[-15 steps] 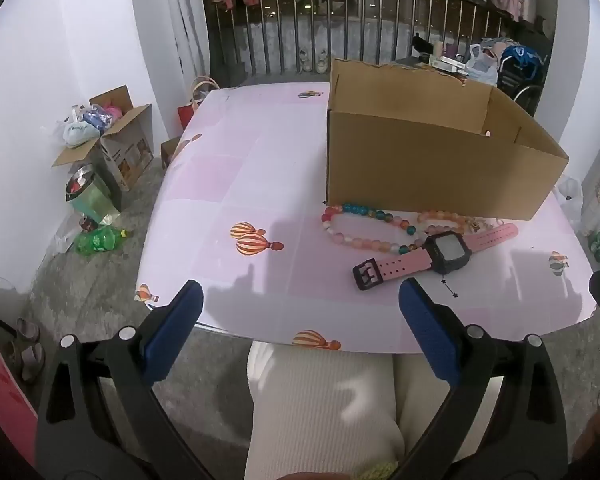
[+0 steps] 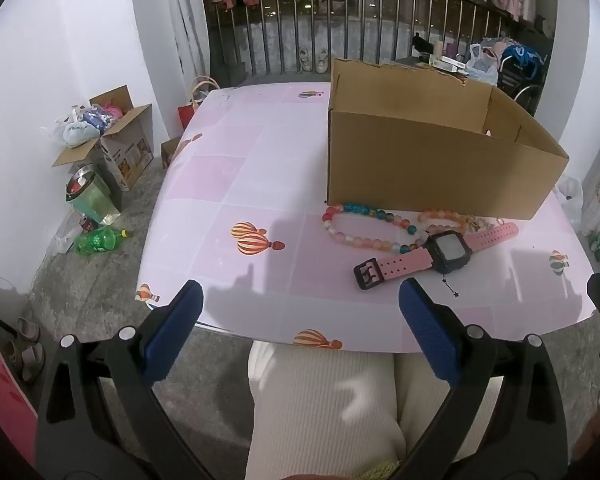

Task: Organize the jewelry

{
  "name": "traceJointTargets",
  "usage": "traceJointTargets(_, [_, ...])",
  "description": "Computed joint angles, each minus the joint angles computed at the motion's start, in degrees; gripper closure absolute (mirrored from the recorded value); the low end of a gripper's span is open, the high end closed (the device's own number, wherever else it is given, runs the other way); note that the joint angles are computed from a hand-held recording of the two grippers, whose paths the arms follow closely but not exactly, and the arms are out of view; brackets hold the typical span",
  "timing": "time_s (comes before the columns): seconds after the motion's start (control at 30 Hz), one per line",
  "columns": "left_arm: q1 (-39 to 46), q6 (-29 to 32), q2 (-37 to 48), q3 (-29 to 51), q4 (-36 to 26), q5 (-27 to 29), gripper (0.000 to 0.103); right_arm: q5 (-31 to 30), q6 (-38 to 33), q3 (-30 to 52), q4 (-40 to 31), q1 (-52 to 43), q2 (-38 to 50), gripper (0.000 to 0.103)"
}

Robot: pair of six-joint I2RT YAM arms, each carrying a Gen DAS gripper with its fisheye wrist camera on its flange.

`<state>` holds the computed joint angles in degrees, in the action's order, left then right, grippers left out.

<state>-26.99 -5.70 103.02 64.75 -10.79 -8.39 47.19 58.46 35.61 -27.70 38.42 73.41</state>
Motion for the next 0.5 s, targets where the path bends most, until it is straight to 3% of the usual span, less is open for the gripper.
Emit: traceJointTargets(0.5, [-0.02, 0.11, -0.17, -0.17, 0.13, -0.05, 0.008, -3.51, -0.76, -0.16, 0.92, -0.94, 0.02, 0.006])
